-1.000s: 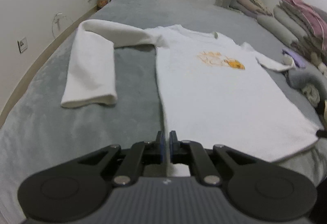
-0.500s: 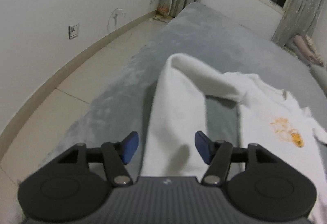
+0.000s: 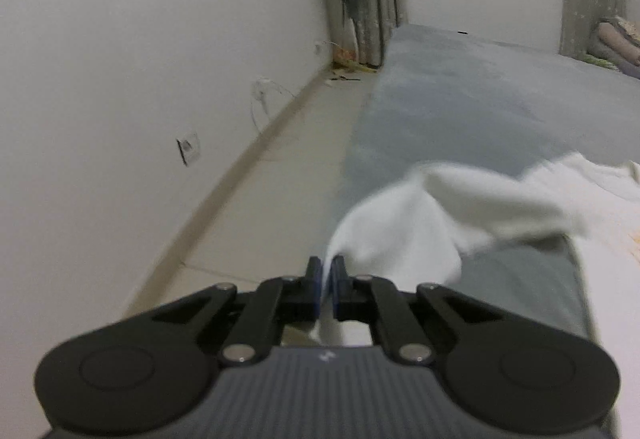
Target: Fold clothes
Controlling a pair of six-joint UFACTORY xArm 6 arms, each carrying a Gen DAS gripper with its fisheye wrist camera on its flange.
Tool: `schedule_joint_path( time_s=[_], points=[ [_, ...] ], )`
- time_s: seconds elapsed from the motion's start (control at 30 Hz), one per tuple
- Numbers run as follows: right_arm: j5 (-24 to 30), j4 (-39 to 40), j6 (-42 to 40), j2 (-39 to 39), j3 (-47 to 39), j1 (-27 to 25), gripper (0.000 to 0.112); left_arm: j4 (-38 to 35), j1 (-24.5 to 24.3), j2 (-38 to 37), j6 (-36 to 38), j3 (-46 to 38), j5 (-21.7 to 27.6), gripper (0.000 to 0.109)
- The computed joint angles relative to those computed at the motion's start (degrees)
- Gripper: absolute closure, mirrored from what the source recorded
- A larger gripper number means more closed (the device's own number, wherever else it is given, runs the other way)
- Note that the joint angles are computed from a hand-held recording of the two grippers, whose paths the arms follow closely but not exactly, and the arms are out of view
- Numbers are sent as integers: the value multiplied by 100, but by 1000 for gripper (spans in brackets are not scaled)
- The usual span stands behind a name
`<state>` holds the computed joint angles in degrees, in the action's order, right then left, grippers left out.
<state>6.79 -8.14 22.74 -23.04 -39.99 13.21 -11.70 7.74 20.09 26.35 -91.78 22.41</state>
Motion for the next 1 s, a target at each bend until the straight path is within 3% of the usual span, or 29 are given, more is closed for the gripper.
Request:
schedule_joint_path(
  time_s=[0.07,0.17,0.37,0.47,0.53,0.7,0.87,1.0],
  points=[
    [15,-182,126,-6,1,-38,67,396,129,587,-203,-928,391,105],
    [37,-189,85,61,-41,-4,67,242,331,1312,-214,-2124,1323,105],
    [-76,-579,531,104,-62,-144,67,-762,670,1307,204,-2328,1816,105],
    [-83,-481,453,175,-103,-125,67,-884,662,1063,260,-1996,1702,102],
    [-64,-259,212,195,-98,-57,67,-1367,641,862,589,-1776,1700,86],
    [-33,-307,219,275,-143,13,66,-1795,249,505,762,-1259,1698,68],
    [-12,-520,381,366,-196,58,66,-1247,-655,386,128,-699,1090,63],
    [38,-633,427,324,-155,10,66,-652,-1184,736,-498,-875,804,58]
  ],
)
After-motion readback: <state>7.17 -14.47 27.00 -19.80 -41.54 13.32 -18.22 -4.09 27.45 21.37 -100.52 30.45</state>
